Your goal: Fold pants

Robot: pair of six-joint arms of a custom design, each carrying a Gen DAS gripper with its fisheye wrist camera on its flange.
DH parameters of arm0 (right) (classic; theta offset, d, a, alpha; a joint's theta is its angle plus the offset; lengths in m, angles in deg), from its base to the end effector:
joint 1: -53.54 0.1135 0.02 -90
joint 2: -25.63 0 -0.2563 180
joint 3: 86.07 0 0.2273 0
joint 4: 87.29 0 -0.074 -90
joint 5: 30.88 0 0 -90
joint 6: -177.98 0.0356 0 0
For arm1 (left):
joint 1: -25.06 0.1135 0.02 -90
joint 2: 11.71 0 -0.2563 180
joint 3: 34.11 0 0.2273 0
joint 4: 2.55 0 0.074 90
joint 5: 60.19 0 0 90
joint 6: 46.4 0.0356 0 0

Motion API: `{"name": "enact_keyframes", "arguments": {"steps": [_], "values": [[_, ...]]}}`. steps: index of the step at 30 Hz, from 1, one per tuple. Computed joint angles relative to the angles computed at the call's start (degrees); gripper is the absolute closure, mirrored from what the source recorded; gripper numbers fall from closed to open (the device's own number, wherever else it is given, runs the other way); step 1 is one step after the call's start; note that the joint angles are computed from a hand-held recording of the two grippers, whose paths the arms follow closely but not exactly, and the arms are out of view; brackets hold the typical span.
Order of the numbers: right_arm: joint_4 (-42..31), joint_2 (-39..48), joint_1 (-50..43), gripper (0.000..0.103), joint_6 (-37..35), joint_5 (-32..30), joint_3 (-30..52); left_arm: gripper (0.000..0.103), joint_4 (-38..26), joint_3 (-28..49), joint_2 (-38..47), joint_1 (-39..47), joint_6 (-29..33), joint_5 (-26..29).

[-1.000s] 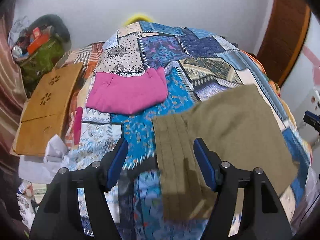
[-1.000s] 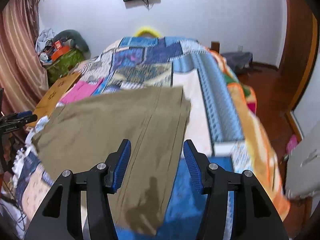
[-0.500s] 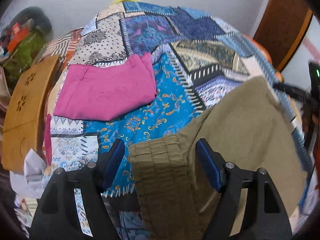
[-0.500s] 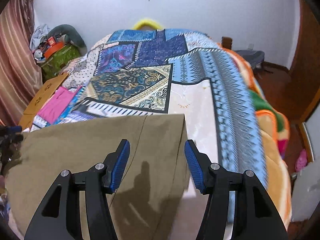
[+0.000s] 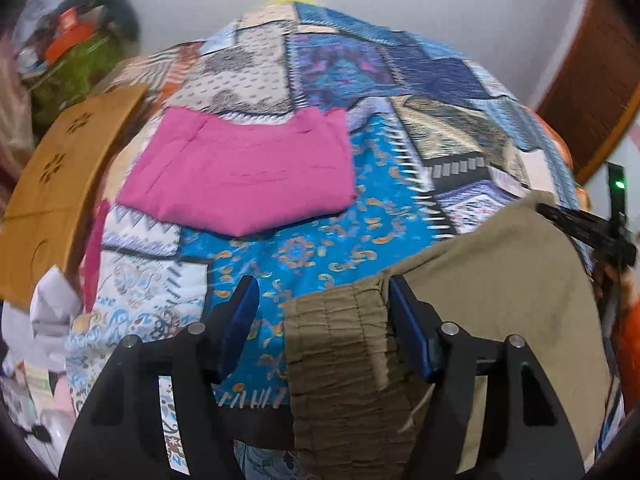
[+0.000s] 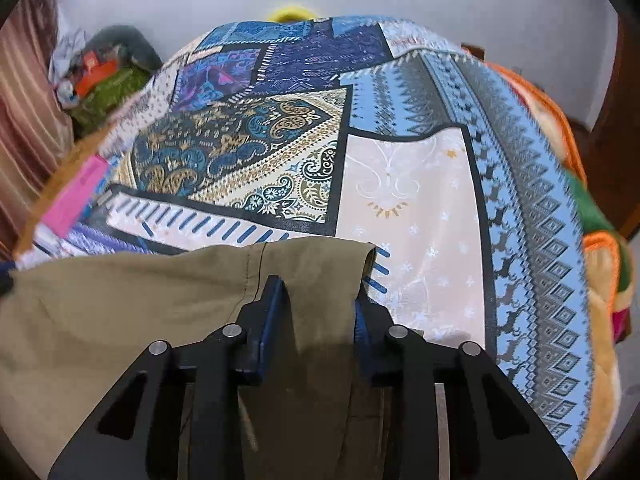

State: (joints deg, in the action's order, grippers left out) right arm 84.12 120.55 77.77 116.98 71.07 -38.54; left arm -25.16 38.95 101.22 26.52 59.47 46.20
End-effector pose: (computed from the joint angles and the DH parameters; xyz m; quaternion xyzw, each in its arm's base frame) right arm 0.2372 0.0986 0.1114 0.0700 0.9490 0.0414 0.3047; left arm 0.3444 -0.0013 0.1079 0.1542 0.9495 -0.1014 0.2536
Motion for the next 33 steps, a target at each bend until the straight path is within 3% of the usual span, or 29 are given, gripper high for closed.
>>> {"name": "enact_keyframes", "arguments": {"steps": [3, 6, 11, 14, 18, 20, 26, 29, 31, 33], "values": [[-3.9, 0.8, 2.0, 0.075, 1.6, 3.1, 2.3, 0.032, -0.2, 0.4, 0.6, -0.4, -1.0, -1.4], [-9.4, 0.6, 1.1, 0.075, 3.4, 2.4, 5.2, 0.032, -2.1, 0.4, -1.3, -0.5, 0.0, -2.6], [-21.9, -7.0, 3.9, 0.073, 5.1, 6.9, 7.4, 0.032, -4.0, -2.5, -8.5, 1.0, 2.2, -2.1], [-27.1, -15.2, 8.4, 0.055, 7.3, 7.9, 6.6, 0.032, -6.4, -3.4, -12.3, 1.4, 4.1, 0.3], [-30.2, -19.6, 16.3, 0.034, 11.1, 8.6, 9.0, 0.032, -9.9, -4.2, -15.8, -0.8, 5.9, 3.3], [-29.1, -17.6, 18.4, 0.028, 12.1, 7.0, 10.8, 0.032, -9.8, -5.0, -16.2, -3.2, 6.3, 2.7], [-24.5, -4.0, 23.9, 0.028, 14.0, 2.1, 16.7, 0.032, -8.9, -6.3, -10.8, -10.5, 6.9, -2.7], [-24.6, 3.2, 25.1, 0.028, 14.5, -1.0, 18.5, 0.031, -3.6, -11.7, -13.1, -11.3, 8.1, -4.0], [-23.0, 1.7, 27.2, 0.028, 15.3, 1.0, 16.1, 0.031, -2.1, -14.4, -15.0, -11.3, 9.2, -4.3], [-22.8, -1.3, 27.5, 0.028, 15.6, -1.0, 13.5, 0.031, -2.1, -16.3, -17.0, -10.5, 10.6, -3.6]]}}
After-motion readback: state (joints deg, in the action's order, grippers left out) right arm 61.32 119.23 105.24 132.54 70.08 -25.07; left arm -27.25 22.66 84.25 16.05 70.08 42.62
